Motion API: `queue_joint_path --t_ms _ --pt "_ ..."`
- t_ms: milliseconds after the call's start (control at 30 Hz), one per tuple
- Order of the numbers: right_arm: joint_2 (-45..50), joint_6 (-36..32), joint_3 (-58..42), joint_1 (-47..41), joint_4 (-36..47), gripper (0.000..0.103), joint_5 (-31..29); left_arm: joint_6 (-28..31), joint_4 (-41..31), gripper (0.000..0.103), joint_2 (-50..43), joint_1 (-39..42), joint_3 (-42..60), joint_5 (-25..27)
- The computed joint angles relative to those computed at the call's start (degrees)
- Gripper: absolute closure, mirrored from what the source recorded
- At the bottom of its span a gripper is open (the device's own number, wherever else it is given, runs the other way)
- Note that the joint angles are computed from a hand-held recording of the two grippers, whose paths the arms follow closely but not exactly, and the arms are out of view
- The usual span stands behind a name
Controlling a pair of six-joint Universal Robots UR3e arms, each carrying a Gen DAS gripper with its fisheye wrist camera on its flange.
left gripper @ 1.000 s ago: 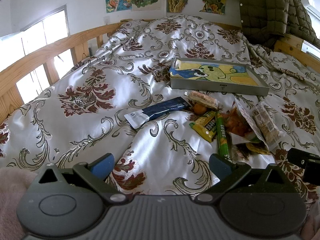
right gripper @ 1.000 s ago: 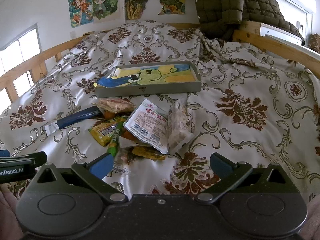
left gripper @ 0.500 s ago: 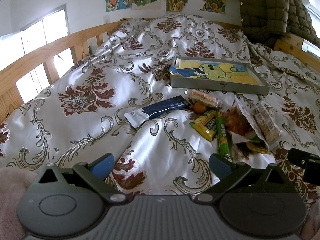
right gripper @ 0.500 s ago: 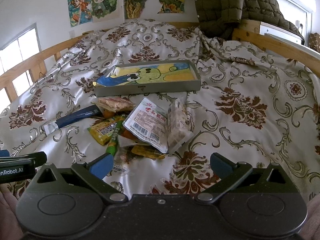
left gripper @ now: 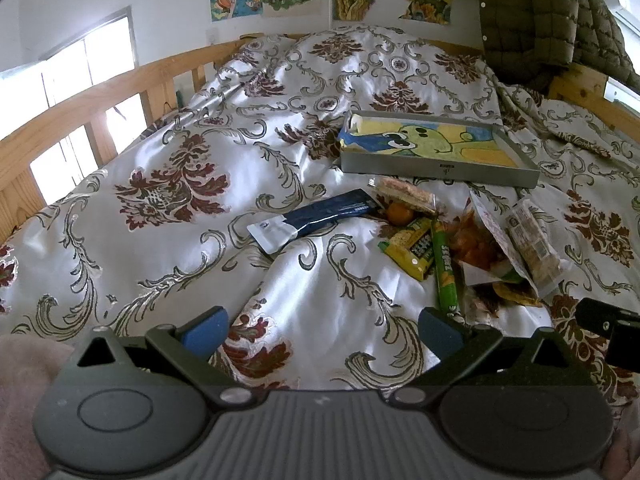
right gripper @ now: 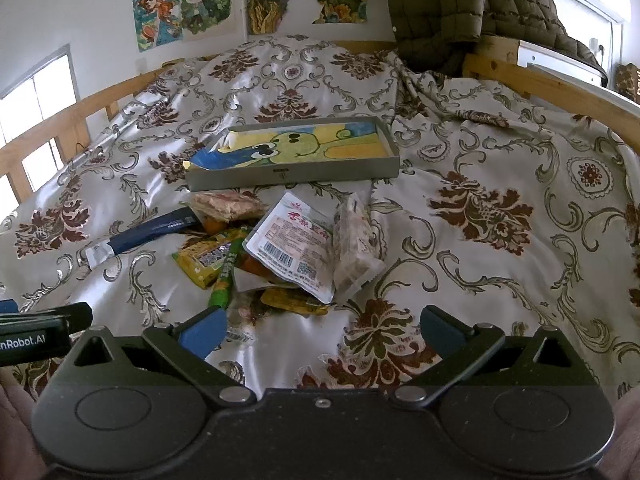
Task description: Organize snacks
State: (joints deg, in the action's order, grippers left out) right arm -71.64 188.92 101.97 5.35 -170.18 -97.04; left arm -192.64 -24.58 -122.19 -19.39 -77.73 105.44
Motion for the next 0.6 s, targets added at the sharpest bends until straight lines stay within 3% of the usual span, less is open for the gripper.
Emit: queue_joint_path --t_ms 233,400,600 --pt "1.02 0.28 -1.18 0.28 -0.31 0.001 -0.24 -0.17 -3.54 0.000 -1.26 0.96 2.82 -2.11" --pt "0.22 0.53 1.56 -0.80 -6.62 0.001 0.43 0.06 -7.74 0.000 -1.82 2.77 6.51 -6.61" --pt "-0.29 -7.35 -2.28 -2.48 -3.13 0.001 2.75 5.08 -13.90 0.000 -7.16 4.13 16.54 -10.37"
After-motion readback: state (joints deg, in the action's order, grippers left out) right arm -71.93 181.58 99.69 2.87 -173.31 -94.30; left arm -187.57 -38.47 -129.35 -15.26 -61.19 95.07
